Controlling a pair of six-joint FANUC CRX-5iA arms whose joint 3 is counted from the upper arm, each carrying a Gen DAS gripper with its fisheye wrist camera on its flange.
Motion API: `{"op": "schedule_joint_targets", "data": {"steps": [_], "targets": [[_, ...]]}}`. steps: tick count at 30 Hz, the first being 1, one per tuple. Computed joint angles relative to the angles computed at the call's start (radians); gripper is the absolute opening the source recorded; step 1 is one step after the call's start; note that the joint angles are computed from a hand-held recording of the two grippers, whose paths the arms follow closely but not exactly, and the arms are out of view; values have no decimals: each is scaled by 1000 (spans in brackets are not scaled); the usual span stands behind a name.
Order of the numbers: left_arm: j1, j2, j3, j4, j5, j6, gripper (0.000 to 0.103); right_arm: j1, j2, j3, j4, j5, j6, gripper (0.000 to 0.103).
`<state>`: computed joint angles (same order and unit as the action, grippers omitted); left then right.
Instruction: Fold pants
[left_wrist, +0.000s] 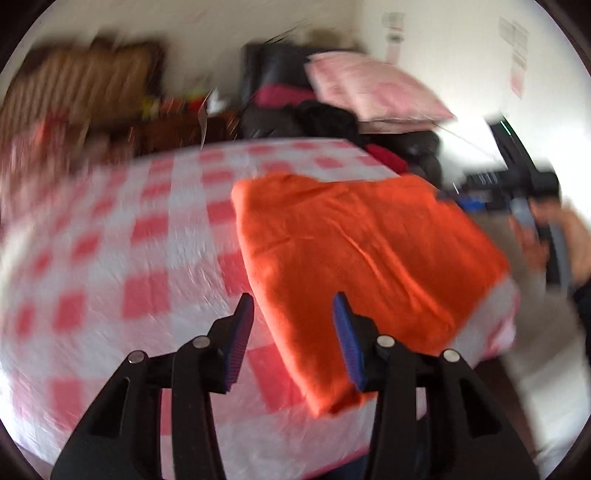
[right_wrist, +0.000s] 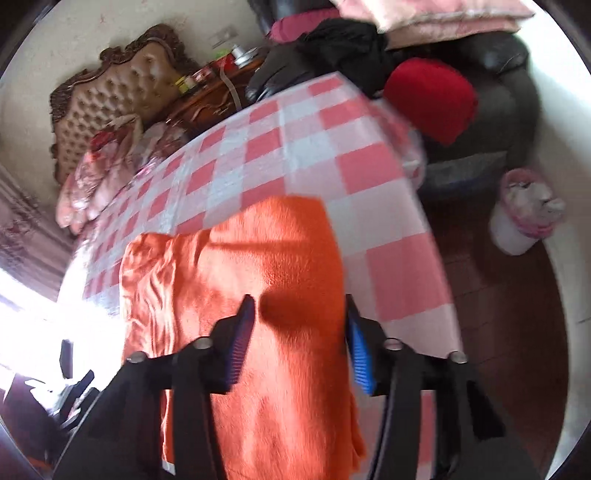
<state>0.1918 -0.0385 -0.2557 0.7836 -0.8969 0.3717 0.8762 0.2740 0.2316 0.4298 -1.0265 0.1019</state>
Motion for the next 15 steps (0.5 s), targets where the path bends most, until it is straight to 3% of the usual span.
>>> {"op": "schedule_joint_targets", "data": {"steps": [3, 5, 8, 10, 12, 14, 15], "targets": [[4, -91, -103, 3, 20, -186, 44, 31, -15, -8, 20, -43, -2, 60], [-19, -146, -176, -12, 100, -300, 39, 41, -22, -14, 5, -42, 16, 60], [-87, -196, -266, -23, 303, -432, 34, 46, -20, -17, -35, -42, 31, 59], [-123, -208, -301, -3, 382, -522, 32, 46, -18, -21, -47, -31, 36, 53], [-156, -200, -299, -115, 451, -522, 32, 39, -3, -5, -69, -33, 54, 41], [-185, -194, -325, -130, 531, -580, 32, 36, 14, 17, -76, -52, 66, 35], [-190, -192, -332, -115, 549, -595, 21, 36, 13, 15, -73, -45, 61, 24]]}}
